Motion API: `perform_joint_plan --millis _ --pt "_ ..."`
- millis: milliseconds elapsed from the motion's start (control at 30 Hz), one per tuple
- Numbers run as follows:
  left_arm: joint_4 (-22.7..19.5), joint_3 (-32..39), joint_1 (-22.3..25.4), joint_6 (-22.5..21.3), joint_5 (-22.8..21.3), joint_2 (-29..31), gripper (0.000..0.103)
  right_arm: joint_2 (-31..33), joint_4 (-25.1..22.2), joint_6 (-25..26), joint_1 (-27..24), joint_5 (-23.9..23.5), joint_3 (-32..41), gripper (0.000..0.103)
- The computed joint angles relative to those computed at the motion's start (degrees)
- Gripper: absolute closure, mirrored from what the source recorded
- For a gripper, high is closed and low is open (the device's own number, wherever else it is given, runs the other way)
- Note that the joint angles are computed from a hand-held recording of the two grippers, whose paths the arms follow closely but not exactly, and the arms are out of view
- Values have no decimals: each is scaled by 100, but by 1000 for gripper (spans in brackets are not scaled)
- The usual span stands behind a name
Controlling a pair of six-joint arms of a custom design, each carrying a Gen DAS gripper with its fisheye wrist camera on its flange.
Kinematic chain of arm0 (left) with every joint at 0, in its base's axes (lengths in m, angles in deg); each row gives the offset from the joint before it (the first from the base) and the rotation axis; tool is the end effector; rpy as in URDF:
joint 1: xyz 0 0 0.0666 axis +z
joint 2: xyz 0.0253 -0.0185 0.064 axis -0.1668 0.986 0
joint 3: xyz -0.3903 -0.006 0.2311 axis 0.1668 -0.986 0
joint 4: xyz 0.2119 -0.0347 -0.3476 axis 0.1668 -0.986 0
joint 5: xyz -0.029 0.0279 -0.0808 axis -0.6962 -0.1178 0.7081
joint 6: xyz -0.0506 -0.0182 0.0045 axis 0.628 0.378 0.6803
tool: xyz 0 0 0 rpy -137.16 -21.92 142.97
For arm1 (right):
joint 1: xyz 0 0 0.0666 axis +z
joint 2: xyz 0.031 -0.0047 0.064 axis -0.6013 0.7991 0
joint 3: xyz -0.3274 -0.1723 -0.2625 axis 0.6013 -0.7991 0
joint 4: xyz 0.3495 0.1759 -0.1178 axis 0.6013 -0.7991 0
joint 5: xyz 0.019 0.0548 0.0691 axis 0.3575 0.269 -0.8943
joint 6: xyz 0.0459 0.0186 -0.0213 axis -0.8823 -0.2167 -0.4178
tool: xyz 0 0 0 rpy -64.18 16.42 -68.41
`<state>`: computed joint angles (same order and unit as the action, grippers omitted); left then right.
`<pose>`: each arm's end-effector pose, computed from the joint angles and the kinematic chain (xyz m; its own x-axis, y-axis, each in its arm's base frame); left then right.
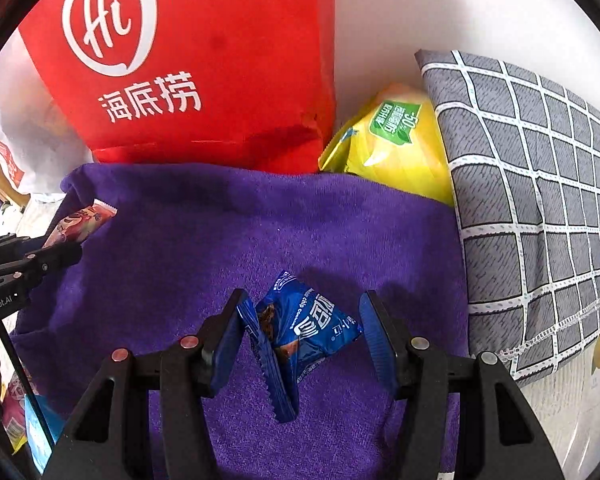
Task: Organize snacks
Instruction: 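Carry both packets onto the purple towel and open both tools, then grasp the pink snack bag with the left tool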
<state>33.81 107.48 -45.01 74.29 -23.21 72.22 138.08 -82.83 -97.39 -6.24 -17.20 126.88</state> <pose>0.4384 -0.3064 0.3021 -0.9097 0.0412 -0.4132 0.0888 0.9913 -0.0967 0.4441 0.2607 0.2784 -0.8951 -0.2240 -0.3856 -0.2602 0.9646 0.0437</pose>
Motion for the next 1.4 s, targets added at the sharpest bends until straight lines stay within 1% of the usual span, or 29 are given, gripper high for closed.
perform_joint_plan --millis 167,200,267,300,333,400,467,567,600,633,700,800,833,933,1000,1100,1267,1333,1400 --pt "-59 49 -8 -4 28 48 81 24 -77 -8 -50 -84 31 45" --pt "-80 71 -27 -29 25 72 81 48 -56 15 -51 -212 42 44" --pt "-87 99 -62 -72 -9 98 76 95 -166 62 -26 -255 109 42" --pt "-135 130 -84 -77 -39 109 68 109 -174 77 -8 -293 124 39" --pt "-168 153 -107 -89 -55 110 57 80 -187 87 -6 -309 119 36" --pt "-207 167 -159 -85 -140 76 48 20 -138 43 14 -374 83 33" --pt "-279 150 -219 -62 -291 -21 47 -70 -99 -43 6 -476 68 31" --pt "-344 116 -280 81 -352 -195 47 -289 -20 -187 6 -579 -5 28" --pt "-366 79 -311 132 -387 -296 47 -392 27 -227 6 -587 -50 26" --pt "-381 40 -329 158 -433 -374 47 -514 73 -263 4 -581 -105 21" --pt "-418 -77 -387 243 -565 -590 47 -676 91 -289 0 -471 -138 16" --pt "-487 -230 -446 360 -650 -916 47 -1028 146 -351 119 30 -291 16" --pt "-490 -286 -455 393 -667 -1009 47 -1137 70 -370 184 273 -313 16" --pt "-412 -536 -565 542 -712 -1352 47 -1409 -102 -273 320 700 -355 16" --pt "-406 -678 -708 638 -785 -1594 47 -1741 -193 -172 240 694 -509 16" --pt "-461 -833 -947 726 -997 -1858 47 -2189 -79 -347 190 645 -825 16" --pt "-597 -985 -1311 1024 -1255 -2170 47 -2874 -199 -584 129 870 -1319 17" --pt "-635 -1093 -1467 1168 -1289 -2332 47 -3133 -307 -631 67 952 -1553 23" --pt "-703 -1131 -1599 1299 -1387 -2379 47 -3264 -388 -651 47 1083 -1749 27"
